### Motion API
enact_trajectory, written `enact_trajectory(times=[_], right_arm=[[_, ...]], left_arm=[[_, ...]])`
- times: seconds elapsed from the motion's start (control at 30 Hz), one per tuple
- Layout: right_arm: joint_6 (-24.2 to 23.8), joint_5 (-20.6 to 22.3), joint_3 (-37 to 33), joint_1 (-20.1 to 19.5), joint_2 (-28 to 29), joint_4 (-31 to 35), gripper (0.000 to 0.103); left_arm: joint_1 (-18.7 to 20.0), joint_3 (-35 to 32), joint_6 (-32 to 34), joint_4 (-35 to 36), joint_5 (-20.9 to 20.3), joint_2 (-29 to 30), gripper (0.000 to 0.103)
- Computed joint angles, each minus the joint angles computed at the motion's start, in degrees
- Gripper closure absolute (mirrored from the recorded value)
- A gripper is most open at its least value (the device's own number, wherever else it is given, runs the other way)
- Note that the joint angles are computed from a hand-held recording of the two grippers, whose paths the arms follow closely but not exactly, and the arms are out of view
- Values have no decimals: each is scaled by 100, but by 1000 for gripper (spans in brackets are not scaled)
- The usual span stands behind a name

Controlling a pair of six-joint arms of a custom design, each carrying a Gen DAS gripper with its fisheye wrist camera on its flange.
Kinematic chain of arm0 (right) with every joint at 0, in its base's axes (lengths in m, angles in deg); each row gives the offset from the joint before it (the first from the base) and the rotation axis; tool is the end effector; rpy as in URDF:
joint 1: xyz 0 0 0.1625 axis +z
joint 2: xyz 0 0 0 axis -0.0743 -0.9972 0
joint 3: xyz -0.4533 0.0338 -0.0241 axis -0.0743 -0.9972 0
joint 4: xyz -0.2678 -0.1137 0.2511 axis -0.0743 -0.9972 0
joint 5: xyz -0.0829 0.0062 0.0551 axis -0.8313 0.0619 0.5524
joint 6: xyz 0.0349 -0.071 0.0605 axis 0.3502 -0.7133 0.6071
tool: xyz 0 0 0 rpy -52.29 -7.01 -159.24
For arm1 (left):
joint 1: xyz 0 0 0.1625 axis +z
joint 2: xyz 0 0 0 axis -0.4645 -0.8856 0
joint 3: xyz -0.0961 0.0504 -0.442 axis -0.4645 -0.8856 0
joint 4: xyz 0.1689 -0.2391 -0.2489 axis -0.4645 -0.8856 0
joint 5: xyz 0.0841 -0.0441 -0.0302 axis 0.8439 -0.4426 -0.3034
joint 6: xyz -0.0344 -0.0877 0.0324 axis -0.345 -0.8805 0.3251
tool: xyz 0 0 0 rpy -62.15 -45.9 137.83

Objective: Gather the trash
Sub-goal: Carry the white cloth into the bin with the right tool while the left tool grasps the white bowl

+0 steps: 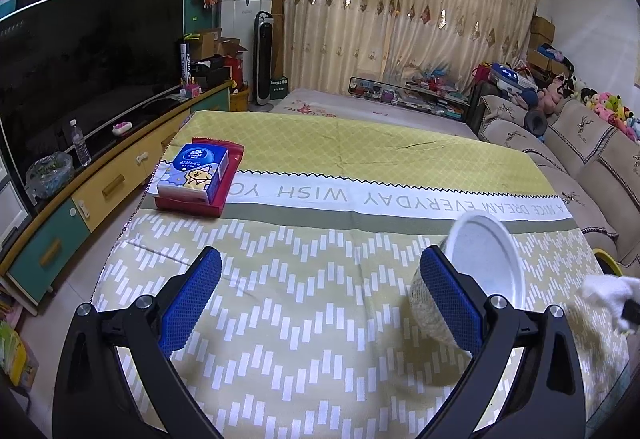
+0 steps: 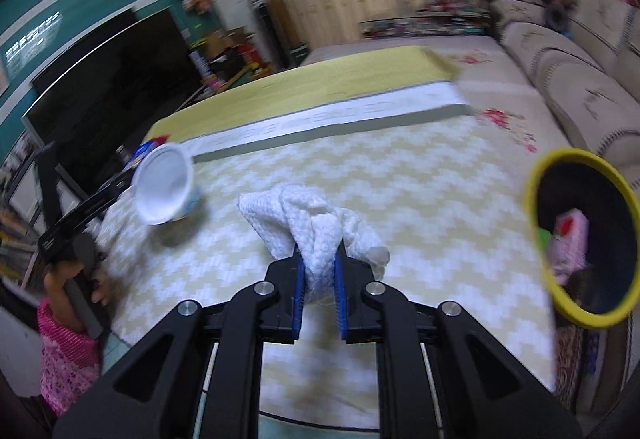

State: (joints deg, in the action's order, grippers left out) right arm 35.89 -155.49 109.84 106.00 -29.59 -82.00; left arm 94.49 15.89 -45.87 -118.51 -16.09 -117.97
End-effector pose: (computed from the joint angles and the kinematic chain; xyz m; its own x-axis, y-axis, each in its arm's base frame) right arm 0.2689 -0.7963 0.1343 -0.8590 -0.2693 0.4354 -0.4699 0.7525 -0.4614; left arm -0.0947 -0.7641 0.3167 -0.7412 -0.2771 -0.6114 0.3901 0.5635 -0.7282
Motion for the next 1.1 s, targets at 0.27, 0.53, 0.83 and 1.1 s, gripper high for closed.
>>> enact_trajectory(times=[0.27,0.53,0.83,1.1], right_arm=[[251,-786,318,-264,-412,-1146,91],[419,-1528,-157,-565,-339,-1444,89],[565,-1954,-1041,-805,100,-850,89],[577,-2142,-1451,-767,399,-910,52]], left_arm=[[-7,26,182,-445,12,6,5],[-48,67,468,-782,-36,33,5],[-58,85,488,-820,-78,29,5],[-73,172,579,-923,-271,-4,5]])
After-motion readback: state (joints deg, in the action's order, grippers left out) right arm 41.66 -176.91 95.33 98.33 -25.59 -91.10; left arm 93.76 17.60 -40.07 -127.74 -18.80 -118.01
